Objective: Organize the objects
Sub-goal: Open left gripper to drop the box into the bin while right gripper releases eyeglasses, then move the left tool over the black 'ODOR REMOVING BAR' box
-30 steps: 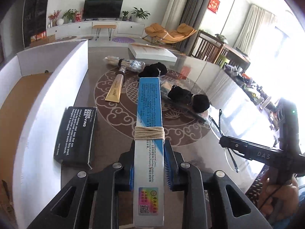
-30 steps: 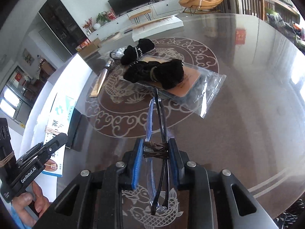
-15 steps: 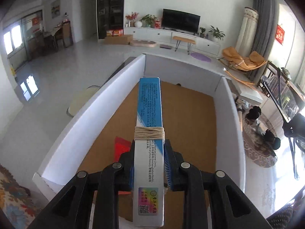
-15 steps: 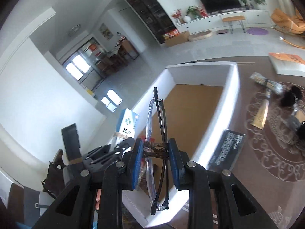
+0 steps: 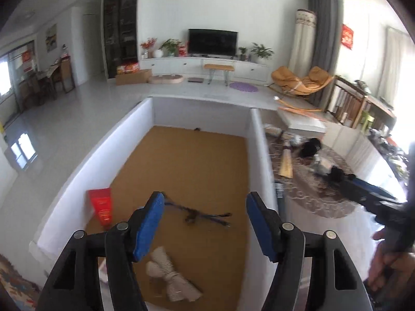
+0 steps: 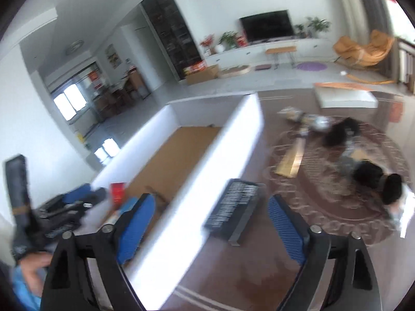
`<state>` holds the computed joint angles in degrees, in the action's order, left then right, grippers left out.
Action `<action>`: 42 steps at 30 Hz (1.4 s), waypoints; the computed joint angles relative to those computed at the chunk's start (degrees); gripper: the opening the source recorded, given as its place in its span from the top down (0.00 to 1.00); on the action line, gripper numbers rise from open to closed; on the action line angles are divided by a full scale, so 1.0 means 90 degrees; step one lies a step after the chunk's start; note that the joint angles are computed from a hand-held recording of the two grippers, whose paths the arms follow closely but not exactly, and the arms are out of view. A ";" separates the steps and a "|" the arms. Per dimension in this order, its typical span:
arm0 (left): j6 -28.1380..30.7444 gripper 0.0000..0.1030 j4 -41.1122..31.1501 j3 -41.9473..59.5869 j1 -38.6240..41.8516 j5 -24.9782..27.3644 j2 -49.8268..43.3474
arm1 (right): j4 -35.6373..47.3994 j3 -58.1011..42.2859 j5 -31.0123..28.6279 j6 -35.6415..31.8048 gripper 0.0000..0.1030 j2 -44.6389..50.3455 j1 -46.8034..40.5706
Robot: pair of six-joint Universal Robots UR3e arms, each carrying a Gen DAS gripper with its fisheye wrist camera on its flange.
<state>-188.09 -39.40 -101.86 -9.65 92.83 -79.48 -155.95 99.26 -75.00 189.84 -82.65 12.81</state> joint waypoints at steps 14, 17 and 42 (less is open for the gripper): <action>-0.0996 0.05 -0.0645 0.4621 -0.3490 0.0577 -0.5571 | -0.0278 0.4149 -0.1210 -0.0915 0.08 -0.2805 -0.4481; -0.0804 0.05 -0.0811 0.4960 -0.3583 0.0901 -0.5904 | -0.0351 0.4018 -0.1457 -0.0806 0.08 -0.2552 -0.4209; -0.0526 0.06 0.0690 0.0958 -0.2836 0.1291 -0.3599 | -0.0504 0.4133 -0.1220 -0.0789 0.08 -0.2335 -0.3958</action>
<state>-192.83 -33.19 -93.23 -35.18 104.45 -111.87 -160.49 136.46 -85.98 182.74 -103.67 -22.81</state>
